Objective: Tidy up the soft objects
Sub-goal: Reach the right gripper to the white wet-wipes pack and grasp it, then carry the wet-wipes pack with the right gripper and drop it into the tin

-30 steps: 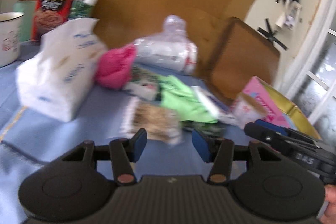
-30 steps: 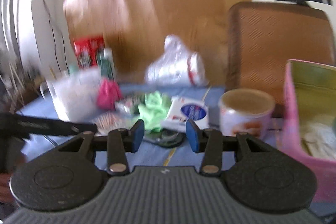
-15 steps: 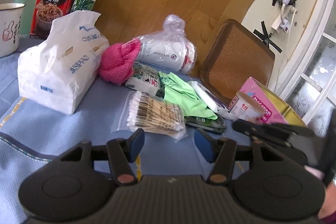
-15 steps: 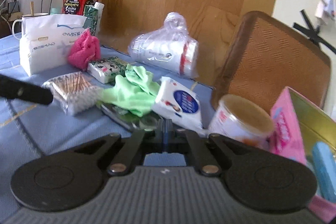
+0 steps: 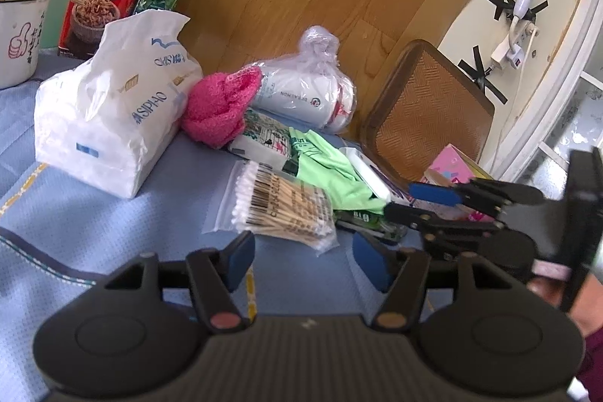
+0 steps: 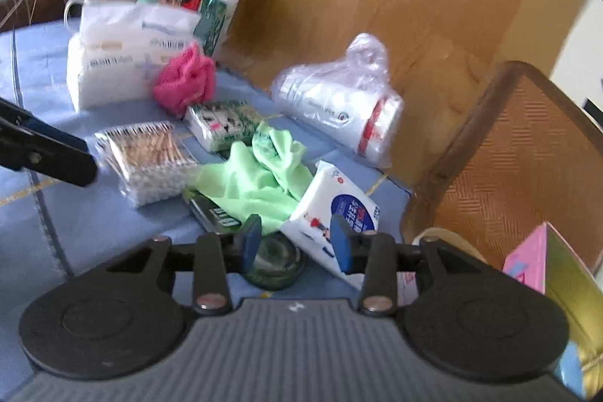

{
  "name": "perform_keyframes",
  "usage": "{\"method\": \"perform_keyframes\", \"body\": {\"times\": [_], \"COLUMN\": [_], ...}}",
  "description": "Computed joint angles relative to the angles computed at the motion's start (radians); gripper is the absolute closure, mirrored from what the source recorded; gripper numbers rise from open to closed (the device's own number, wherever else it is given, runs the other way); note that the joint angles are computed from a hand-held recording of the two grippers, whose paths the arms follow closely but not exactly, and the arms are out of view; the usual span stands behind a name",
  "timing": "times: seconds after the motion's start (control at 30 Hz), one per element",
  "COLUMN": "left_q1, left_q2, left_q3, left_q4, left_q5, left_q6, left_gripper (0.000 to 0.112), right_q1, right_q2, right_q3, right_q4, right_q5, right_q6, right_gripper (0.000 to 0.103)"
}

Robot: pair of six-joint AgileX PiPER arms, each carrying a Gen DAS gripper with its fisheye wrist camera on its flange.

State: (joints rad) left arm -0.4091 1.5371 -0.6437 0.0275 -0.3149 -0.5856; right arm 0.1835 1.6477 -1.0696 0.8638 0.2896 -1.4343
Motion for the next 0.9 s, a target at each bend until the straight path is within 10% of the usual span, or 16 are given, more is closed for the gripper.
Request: {"method": "perform_keyframes", "body": {"times": [0.1,0.13,0.43,0.73,0.8,0.9], "left_q1": [0.007,0.011,0.029,0.031,0.033,0.033], "left_q2": [0.002,0.002,0.006,0.009,0.004,-0.025], "left_q3": [0.001,0.002,0.006,-0.012,-0.016,-0.003], "left_q4": [0.038,0.055,0.140,0.255,0.308,0.436], "left_q5": [-0.006,-0.010,-0.021,0.003,0.018,0.025], "left_q6": [-0.039,-0.056,-0.148,-0.228,-0.277,-0.427], "left_gripper": [0.053,0.050,0.048,0.048,0.048,0.048], "right_q1": [0.000,-0.007,-0.028,-0.261,-0.320,-0.456], "right_q2": [0.034,0.040,-0.202,-0.578,-0.602,-0.600], "right_q3": [-0.048,-0.071,0.210,0.455,0.469,0.451], "right_q4": [-0.120,-0.168,0.164,0.082,0.094,0.179], "right_q5": [0.017,0.060,0.029,0.484,0.577,0.692], "right_q6": [0.100,0.145,-0.248,-0.148,-0.128,-0.109], "right_gripper": [0.068,0.090,0.093,0.092,0.083,0.043]}}
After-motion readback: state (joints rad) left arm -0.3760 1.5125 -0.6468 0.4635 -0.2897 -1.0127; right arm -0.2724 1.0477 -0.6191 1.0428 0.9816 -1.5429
